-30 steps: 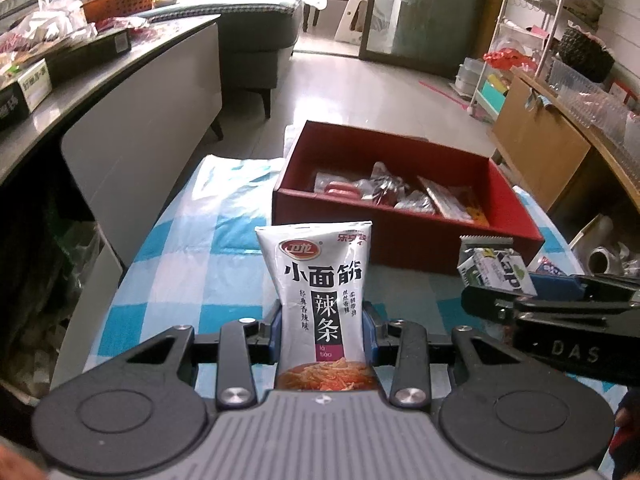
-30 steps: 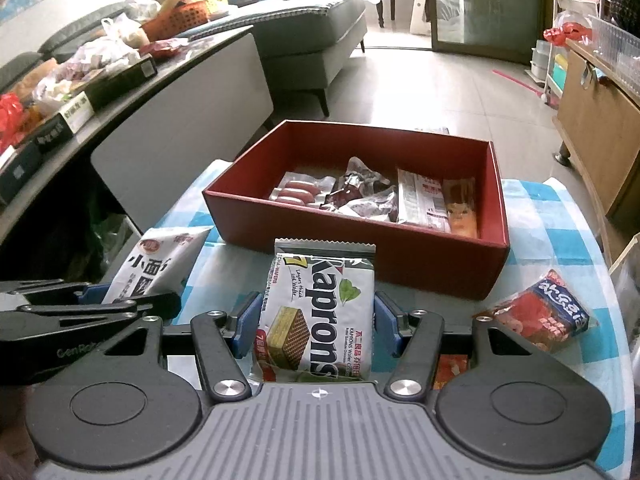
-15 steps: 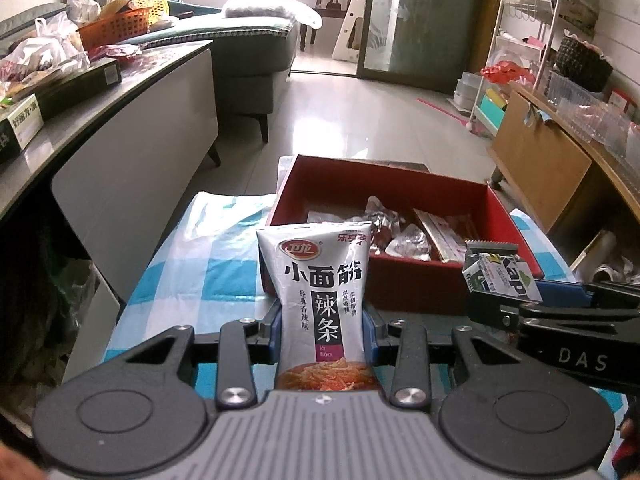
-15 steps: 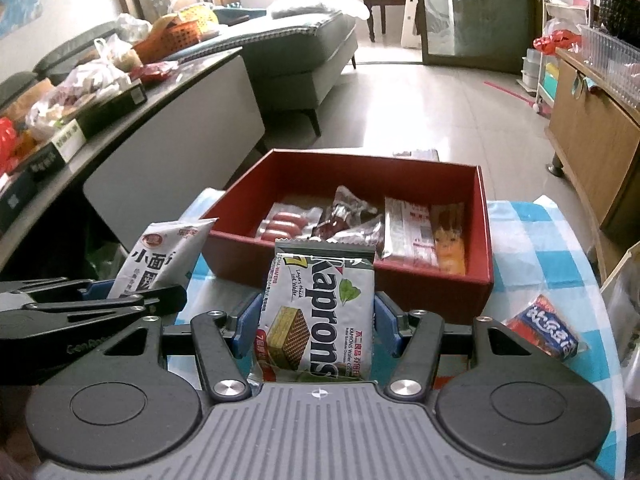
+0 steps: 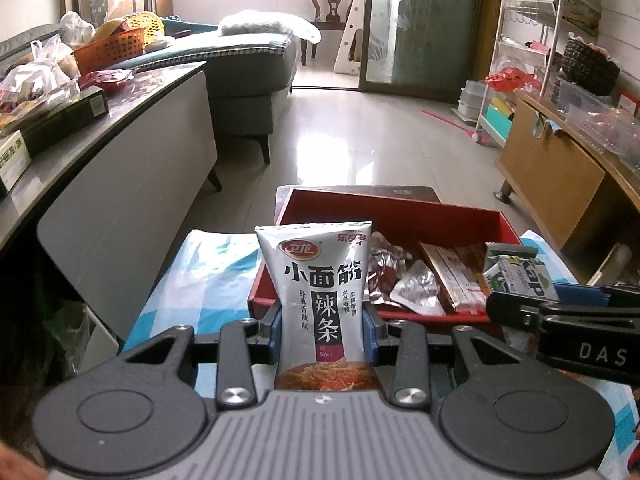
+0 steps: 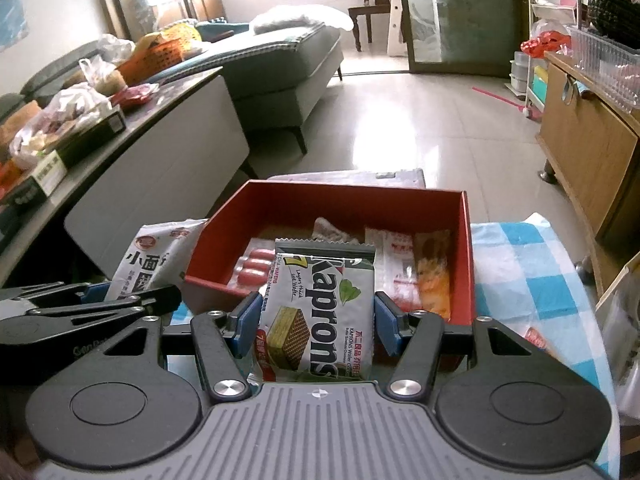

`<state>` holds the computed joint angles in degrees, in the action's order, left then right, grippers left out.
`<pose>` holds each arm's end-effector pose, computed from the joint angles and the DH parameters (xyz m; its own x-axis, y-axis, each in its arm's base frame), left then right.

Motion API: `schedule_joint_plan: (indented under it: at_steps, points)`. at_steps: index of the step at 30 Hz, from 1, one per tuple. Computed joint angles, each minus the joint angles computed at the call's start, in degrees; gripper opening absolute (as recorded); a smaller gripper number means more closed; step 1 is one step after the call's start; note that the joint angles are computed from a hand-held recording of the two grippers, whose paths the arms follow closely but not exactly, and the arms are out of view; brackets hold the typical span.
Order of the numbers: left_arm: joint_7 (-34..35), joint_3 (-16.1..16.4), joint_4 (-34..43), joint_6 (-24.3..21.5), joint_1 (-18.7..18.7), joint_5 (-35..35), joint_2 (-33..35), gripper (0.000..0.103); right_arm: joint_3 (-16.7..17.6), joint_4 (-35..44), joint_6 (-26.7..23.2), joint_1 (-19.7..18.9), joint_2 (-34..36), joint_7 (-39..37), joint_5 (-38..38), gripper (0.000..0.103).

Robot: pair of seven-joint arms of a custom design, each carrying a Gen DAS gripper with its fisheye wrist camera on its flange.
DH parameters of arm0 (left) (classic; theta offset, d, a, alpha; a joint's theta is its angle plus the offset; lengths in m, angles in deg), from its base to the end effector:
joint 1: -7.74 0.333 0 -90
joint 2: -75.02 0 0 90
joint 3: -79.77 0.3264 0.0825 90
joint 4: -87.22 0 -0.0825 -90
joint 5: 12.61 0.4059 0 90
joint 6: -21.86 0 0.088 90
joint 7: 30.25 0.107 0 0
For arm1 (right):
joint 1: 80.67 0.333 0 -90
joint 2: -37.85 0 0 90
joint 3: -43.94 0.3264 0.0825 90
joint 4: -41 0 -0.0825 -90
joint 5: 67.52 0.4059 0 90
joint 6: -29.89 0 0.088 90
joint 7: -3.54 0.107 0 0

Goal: Organize snacks
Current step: 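Lower both tools into the box and open them to release the packets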

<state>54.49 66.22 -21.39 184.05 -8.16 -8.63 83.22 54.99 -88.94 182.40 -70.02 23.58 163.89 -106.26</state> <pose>0.5811 -0.3230 0.5249 -0.4602 -0.8871 0.0369 -0.6333 0.2988 -0.7139 0.4872 0.2197 0.5262 -0.2544 -0.9521 -0.1694 -0.6525 0.2983 -0.6966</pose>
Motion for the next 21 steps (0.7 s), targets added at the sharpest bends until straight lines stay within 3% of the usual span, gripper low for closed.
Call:
schedule_joint_plan:
  at_steps: [21]
  points:
    - [-7.7,3.3,17.8,-3.7,-4.8,9.5,14.3,0.032,-5.1,5.8,3.1,-1.0,8.6,-2.2,-1.7,0.066]
